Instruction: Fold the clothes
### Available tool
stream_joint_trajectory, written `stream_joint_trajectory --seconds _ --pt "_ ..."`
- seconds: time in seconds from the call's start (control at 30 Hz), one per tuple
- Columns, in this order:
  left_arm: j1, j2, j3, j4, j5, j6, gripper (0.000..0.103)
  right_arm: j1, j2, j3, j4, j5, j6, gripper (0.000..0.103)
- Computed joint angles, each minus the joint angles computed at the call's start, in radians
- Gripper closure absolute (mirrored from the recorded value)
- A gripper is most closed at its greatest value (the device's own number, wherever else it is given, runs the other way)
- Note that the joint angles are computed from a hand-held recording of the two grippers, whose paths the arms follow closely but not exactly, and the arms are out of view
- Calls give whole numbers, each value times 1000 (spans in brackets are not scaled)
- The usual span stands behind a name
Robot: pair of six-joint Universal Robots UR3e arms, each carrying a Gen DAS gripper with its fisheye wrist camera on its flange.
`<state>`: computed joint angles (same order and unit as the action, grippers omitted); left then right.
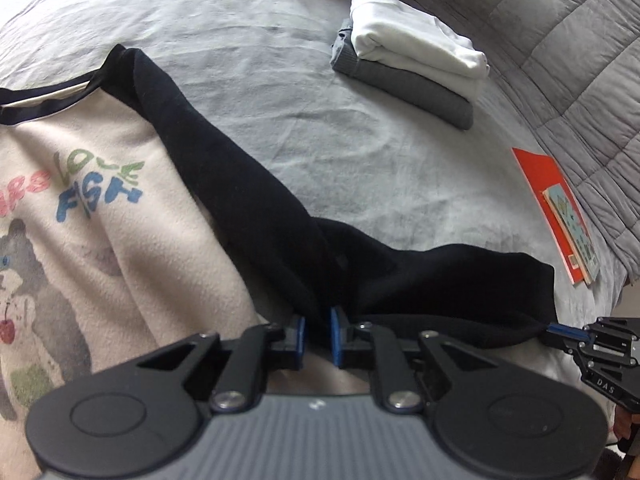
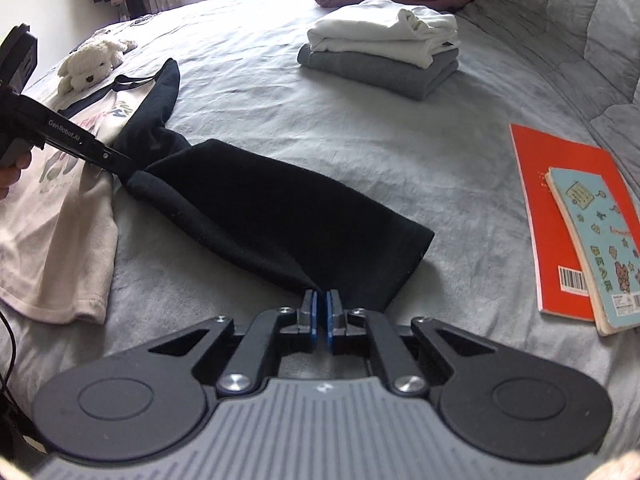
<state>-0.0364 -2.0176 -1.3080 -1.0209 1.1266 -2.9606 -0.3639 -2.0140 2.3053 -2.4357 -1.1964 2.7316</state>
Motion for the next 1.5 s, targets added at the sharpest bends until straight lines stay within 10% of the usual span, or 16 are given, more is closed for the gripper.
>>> stream_joint_trajectory --seconds 0.23,0.53,0.73,1.0,1.17,1.4,1.5 --pt "4 34 67 -91 19 85 72 -169 -93 44 0 153 74 52" --pt "-19 -79 295 -135 -16 18 65 -129 79 60 -258 56 226 52" --pt "-82 -156 287 28 -86 88 33 -53 209 26 -356 -20 257 52" --pt "-100 -233 325 69 16 206 33 -18 251 50 -433 -48 213 83" --pt "-60 -249 396 -68 -34 363 33 -23 245 44 -414 -39 213 84" --pt "-116 -215 268 46 116 425 49 11 264 30 -427 -73 225 89" --pt "-131 -156 113 223 131 359 94 29 275 28 -450 -94 240 92"
